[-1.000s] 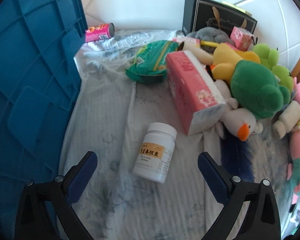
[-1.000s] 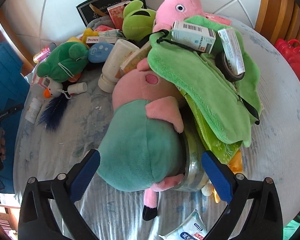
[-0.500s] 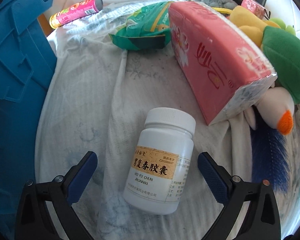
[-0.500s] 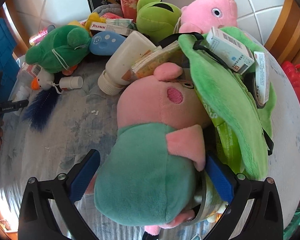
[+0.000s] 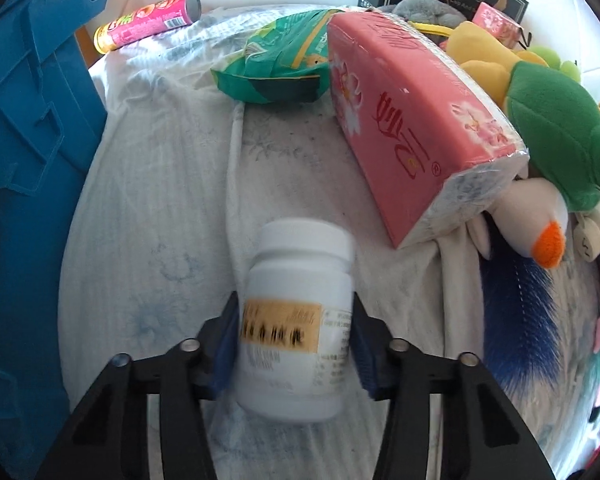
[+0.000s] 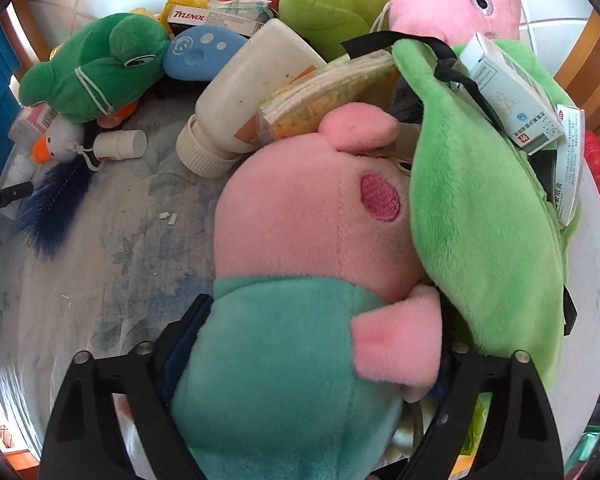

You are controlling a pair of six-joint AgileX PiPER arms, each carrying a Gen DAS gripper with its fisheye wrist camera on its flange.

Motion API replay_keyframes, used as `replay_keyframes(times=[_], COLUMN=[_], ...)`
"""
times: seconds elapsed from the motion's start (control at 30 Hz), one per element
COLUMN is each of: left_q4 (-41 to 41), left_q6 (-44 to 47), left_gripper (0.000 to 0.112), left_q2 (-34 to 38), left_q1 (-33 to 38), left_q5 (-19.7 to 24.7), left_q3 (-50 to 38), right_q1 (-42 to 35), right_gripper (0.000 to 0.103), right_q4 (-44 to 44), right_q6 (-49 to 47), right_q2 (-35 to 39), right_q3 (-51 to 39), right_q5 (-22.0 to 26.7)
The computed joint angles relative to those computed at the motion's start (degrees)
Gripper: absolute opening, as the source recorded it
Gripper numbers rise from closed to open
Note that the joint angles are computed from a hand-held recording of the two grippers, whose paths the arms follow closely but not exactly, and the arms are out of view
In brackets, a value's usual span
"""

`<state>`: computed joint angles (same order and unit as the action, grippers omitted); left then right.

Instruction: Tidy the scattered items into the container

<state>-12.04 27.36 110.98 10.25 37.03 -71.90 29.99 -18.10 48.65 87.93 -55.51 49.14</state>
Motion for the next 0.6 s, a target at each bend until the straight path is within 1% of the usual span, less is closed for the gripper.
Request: replay_keyframes(times=[0.03, 0.07, 0.1, 0.3, 0.37, 0.53, 0.57, 0.6], left_q4=[-0.37, -0.57, -1.24, -6.69, -7.43, -9.22, -9.23, -9.31], left_q6=[0.0, -0.18, 0.06, 3.77, 4.51, 6.68, 6.54, 6.71], left_gripper=[0.046, 0.046, 0.046, 0.046, 0.046, 0.047, 0.047, 0.047], left_q2=[-0.19, -0.54, -0.88, -4.74, -6.37, -9.21, -10.7, -10.63], left_q1=[0.28, 0.62, 1.06, 3.46, 3.66, 5.7, 5.5, 5.81], left_q5=[0.24, 0.27, 0.42, 1.84, 1.87, 3.85, 3.58, 3.72], left_q3=[0.19, 0.55, 0.81, 2.82, 3.78, 3.91, 5.8, 5.48], right_q1=[-0.07, -0.17, -0.17, 0.88, 1.72, 3.45, 3.52, 5.12], right_gripper=[0.075, 0.07, 0.068, 0.066, 0.066, 0.066, 0.066, 0.066], right_q4=[0.16, 0.35, 0.45, 1.61, 1.52, 2.22, 2.41, 1.91], right_q6=[-0.02, 0.07, 0.31, 2.43, 3.38, 5.56, 5.71, 7.77], right_q2=[-0.67, -1.41, -2.09, -6.27, -7.68, -10.75, -11.4, -12.04], right_q3=[0.26, 0.6, 0.94, 3.11, 3.55, 3.73, 3.87, 3.89], right_q5=[0.12, 0.1, 0.08, 0.05, 0.57, 2.19, 2.48, 3.23])
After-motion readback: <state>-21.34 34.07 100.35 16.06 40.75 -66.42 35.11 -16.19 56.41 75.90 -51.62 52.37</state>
